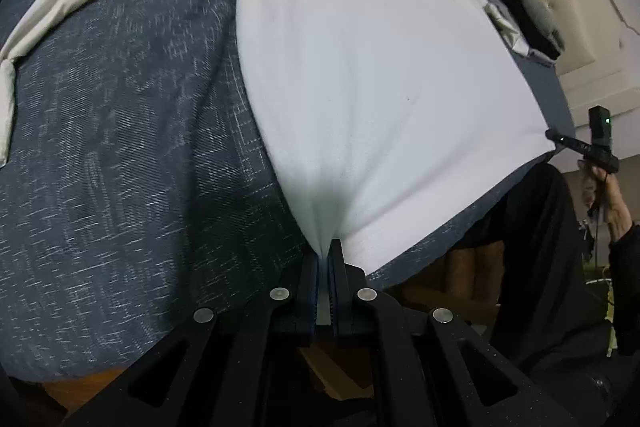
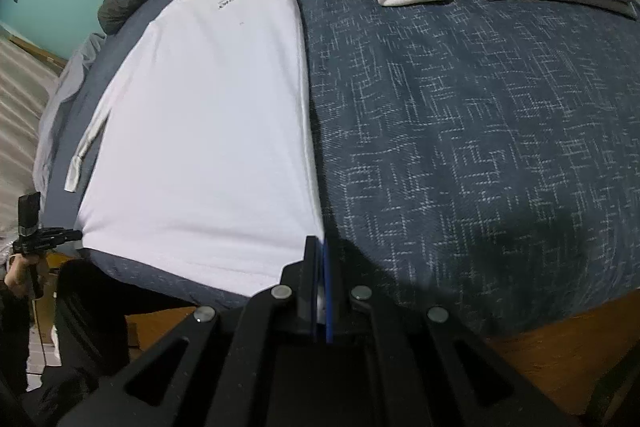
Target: Fold clothes
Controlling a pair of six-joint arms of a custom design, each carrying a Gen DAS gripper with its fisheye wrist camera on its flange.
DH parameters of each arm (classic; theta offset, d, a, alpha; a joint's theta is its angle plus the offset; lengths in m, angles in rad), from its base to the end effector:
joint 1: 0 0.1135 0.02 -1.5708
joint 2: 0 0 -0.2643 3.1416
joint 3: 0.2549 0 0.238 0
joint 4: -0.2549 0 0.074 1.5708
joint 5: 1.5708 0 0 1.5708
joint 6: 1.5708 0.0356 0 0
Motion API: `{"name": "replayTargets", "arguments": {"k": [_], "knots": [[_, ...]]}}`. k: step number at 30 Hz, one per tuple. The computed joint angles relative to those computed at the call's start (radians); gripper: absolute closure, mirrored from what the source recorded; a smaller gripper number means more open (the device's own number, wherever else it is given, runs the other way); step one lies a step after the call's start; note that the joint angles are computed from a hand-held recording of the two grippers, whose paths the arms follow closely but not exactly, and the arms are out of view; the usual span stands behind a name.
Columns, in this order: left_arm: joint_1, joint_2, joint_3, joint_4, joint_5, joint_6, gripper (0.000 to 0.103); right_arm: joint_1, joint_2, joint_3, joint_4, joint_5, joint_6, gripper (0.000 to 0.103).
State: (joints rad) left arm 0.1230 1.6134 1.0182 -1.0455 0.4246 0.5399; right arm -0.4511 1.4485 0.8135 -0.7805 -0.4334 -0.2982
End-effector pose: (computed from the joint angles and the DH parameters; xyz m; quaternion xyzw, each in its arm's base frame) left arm 0.2481 0.0159 0.1919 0.1950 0.9573 -0.2102 0.0362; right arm 0.2092 -0.0847 0.1825 0.0577 0.9721 0.1718 0.1489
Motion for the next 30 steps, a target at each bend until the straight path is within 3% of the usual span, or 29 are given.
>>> {"name": "replayTargets", "arguments": {"k": [7,10,14,18,21,24,28,30], "knots": [[-0.025,0.022,-0.038,0.052,-0.033,-0.025,0.098,-0.006,-0.006,-0.044,0.032,0.005,-0.013,0.101],[-0.025,0.026,-0.045,0.058,-0.040,-0.035,0.092,-0.020,-0.014,-0.049,0.027,-0.005,-0.027,0.101],[-0.003,0.005,0.005,0.014,-0.054,-0.043,0.089,-0.059,-0.026,-0.016,-0.034,-0.034,-0.070,0.100],[0.014,-0.027,0.090,-0.019,-0.074,-0.054,0.072,-0.104,-0.044,0.038,-0.079,-0.073,-0.111,0.100],[-0.001,-0.024,0.162,0.000,-0.071,-0.105,0.072,-0.117,-0.025,0.099,-0.069,-0.104,-0.077,0.098],[-0.088,-0.057,0.168,0.066,-0.083,-0.237,0.068,-0.074,0.021,0.176,-0.015,-0.115,0.052,0.086],[-0.129,0.080,0.322,0.140,-0.076,-0.326,0.065,-0.047,0.109,0.261,0.081,-0.094,0.184,0.060],[-0.151,0.121,0.351,0.185,-0.081,-0.367,0.065,-0.048,0.140,0.290,0.102,-0.057,0.214,0.054]]}}
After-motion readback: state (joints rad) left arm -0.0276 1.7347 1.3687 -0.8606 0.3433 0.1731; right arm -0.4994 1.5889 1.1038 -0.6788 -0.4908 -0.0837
